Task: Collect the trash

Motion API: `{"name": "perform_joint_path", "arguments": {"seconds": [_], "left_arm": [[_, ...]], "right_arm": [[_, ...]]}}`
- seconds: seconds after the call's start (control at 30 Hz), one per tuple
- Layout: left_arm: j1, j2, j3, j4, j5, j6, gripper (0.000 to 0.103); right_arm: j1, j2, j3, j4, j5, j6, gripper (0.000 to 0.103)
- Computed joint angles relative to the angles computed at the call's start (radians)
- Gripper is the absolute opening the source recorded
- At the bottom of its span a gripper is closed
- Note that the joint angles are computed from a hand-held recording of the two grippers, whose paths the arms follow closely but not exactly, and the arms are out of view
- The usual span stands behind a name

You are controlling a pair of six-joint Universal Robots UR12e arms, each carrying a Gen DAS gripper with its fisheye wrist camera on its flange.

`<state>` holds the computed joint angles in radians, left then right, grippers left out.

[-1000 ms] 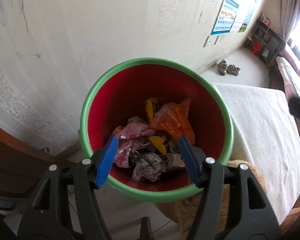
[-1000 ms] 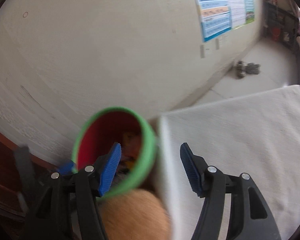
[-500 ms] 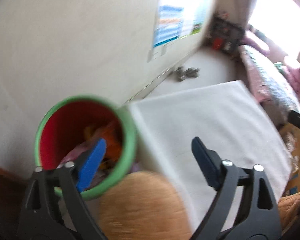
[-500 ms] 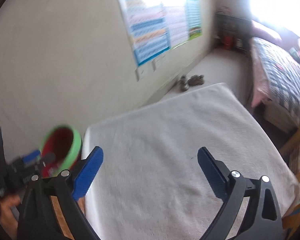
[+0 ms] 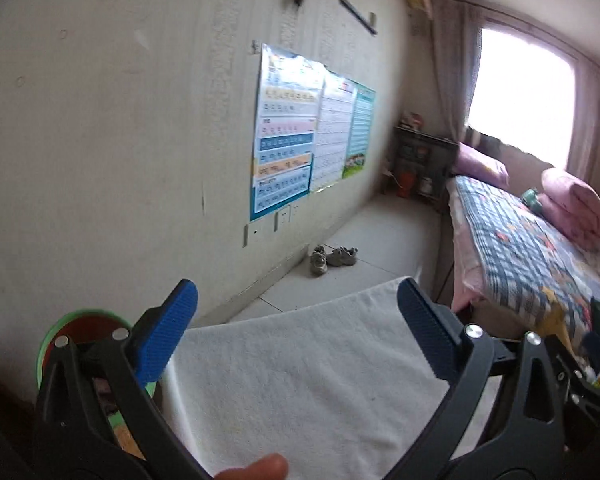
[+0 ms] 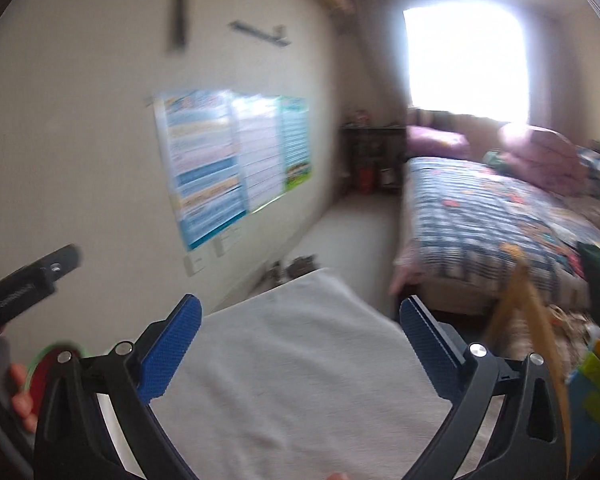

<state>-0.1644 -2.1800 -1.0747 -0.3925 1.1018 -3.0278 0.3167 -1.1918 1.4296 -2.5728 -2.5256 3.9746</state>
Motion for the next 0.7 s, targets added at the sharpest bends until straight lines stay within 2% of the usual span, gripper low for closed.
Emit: {"name": "perform_joint_path", "arguments": {"seconds": [0.07, 0.13, 0.2, 0.33, 0.5, 0.7], "left_arm": [[0.001, 0.010, -0.019, 0.012, -0.015, -0.005, 0.098], [0.006, 0.020, -0.050, 0.059, -0.027, 0.014, 0.098], [0.008, 0.033, -0.082, 0.086, -0.010, 0.049, 0.098], [0.005, 0.043, -0.097, 0.077, 0.034, 0.110, 0.098], [0.009, 0.035, -0.079, 0.037, 0.038, 0.116, 0.098], [0.011, 0.029, -0.070, 0.028, 0.047, 0.121, 0.098]], "right_arm": [[-0.005, -0.016, 0.016, 0.020, 0.013, 0.075, 0.096], [-0.010, -0.019, 0.021, 0.010, 0.030, 0.090, 0.096], [-0.008, -0.019, 0.019, 0.022, 0.032, 0.101, 0.096], [-0.005, -0.007, 0.002, 0.031, 0.036, 0.070, 0.096], [-0.005, 0.001, -0.005, 0.041, 0.053, 0.061, 0.096], [-0.006, 0.011, -0.016, 0.044, 0.078, 0.035, 0.096]]}}
